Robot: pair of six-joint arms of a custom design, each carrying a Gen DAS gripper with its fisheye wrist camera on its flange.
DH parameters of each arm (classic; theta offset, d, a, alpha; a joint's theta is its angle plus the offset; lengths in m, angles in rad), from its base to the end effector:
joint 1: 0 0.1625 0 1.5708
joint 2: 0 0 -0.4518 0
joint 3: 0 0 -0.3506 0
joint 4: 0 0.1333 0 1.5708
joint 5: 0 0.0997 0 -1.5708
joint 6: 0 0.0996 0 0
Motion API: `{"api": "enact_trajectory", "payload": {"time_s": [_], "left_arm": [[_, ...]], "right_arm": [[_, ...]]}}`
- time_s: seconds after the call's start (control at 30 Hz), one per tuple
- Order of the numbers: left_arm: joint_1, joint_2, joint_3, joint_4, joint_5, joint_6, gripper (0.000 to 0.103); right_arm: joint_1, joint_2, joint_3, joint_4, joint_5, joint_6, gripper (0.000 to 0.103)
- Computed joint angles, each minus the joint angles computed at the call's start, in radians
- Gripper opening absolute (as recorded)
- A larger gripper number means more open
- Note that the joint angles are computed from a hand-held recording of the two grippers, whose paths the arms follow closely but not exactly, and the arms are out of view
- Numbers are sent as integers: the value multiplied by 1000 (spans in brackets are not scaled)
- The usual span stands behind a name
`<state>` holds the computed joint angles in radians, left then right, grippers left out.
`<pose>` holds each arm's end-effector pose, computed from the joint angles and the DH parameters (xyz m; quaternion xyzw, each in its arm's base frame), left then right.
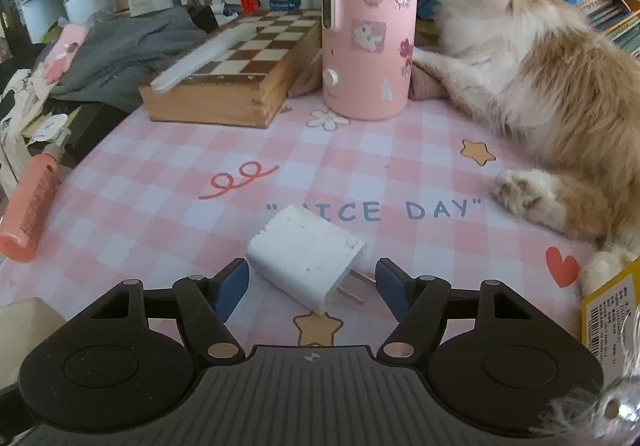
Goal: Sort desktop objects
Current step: 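Close left tool on the white soap bar while right tool grasps the white charger, then lift the soap bar with left tool while right tool lifts the charger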
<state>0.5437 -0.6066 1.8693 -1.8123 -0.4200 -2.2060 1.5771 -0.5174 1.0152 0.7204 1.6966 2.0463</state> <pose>-0.3076 -0.4480 -0.0203 -0.1858 0.7563 -0.4930 0.3879 0.1248 -0.6405 0.0914 0.5048 -0.8430 0.1177 0.1436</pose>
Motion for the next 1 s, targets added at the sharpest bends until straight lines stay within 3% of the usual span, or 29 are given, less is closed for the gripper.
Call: {"api": "enact_trajectory", "payload": {"time_s": [0.13,0.3,0.53,0.57,0.6,0.67,0.9,1.0], "left_arm": [[-10,2,-14,48,-13,-31,35],[-27,3,-26,103,-23,-84,35],[-44,11,-26,101,-16,-71,35],[-47,11,-29,114,-15,-81,35],[-49,10,-30,126,-14,-93,35],[-54,8,-30,143,-16,-116,35],[-64,-1,-23,183,-42,-183,35],[-66,-6,-18,197,-55,-212,35]], "right_arm": [[-5,-3,14,-20,-12,-30,68],[-14,-9,13,-13,-39,-45,38],[-22,-22,4,32,-41,-15,33],[-23,-27,11,29,-41,-18,36],[-24,-31,15,27,-42,-18,50],[-25,-42,35,-1,-46,-17,64],[-4,3,-4,-3,-6,-51,70],[-2,12,-6,-20,-17,-64,68]]}}
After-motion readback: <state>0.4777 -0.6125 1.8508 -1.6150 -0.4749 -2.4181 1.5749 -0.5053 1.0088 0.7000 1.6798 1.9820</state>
